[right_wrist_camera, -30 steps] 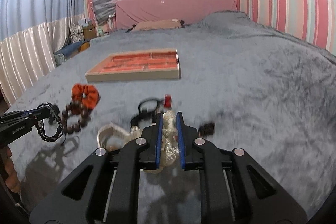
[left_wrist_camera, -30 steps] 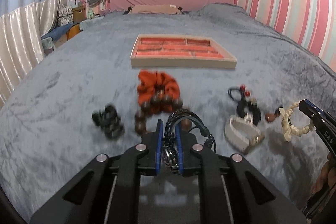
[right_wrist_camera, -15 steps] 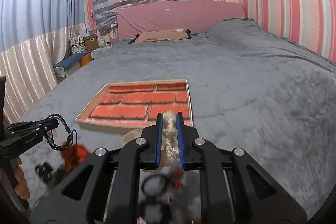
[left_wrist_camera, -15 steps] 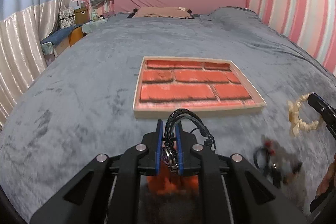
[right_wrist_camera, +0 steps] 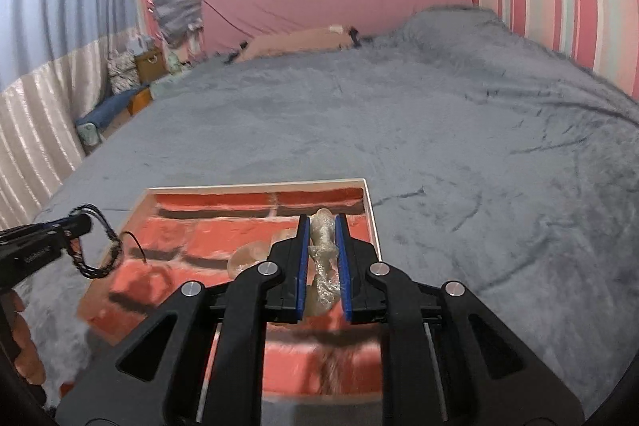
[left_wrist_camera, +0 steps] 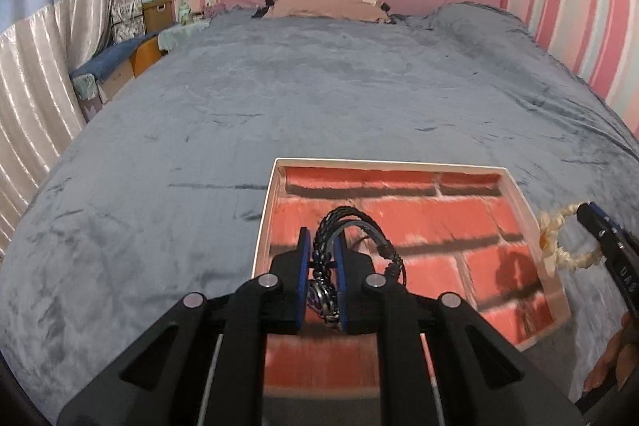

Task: Organize jewelry
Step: 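Carry bracelet and scrunchie into the brick-lined tray and open both tools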

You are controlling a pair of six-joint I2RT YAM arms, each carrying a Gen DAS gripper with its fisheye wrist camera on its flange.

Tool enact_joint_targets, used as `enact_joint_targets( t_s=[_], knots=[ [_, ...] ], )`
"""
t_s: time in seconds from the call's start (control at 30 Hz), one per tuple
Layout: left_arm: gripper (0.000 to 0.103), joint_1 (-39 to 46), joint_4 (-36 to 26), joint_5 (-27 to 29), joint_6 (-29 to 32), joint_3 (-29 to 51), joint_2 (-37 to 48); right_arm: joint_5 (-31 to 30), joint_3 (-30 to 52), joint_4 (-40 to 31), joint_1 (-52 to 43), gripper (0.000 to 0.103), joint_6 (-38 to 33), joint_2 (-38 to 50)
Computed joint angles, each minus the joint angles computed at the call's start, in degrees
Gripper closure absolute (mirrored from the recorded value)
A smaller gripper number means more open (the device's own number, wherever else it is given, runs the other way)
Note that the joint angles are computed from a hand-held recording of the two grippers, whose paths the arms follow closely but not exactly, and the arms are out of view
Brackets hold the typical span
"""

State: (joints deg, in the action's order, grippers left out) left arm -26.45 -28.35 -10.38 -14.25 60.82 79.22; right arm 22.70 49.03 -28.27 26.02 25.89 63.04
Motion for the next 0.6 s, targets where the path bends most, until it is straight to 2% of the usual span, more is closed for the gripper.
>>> enact_joint_targets(
  t_s=[0.2,0.37,0.43,0.6],
  knots=[
    [0.091,3.34,4.21,1.85,1.64,3.45,11.32,-5.33,0.03,8.04,-7.31,0.089,-3.72,11.19],
    [0.091,4.02,6.29,1.55,2.30,2.43,15.03,-6.71,0.48,7.70,-8.41,0.089,-3.57,15.54],
    [0.091,3.99,6.26,1.25,2.50,2.14,16.02,-5.54,0.74,7.05,-7.79,0.089,-3.91,16.97],
    [0.089,4.23,6.98,1.02,2.35,1.22,16.16,-5.75,-0.34,7.81,-7.73,0.088,-3.36,18.39]
  ],
)
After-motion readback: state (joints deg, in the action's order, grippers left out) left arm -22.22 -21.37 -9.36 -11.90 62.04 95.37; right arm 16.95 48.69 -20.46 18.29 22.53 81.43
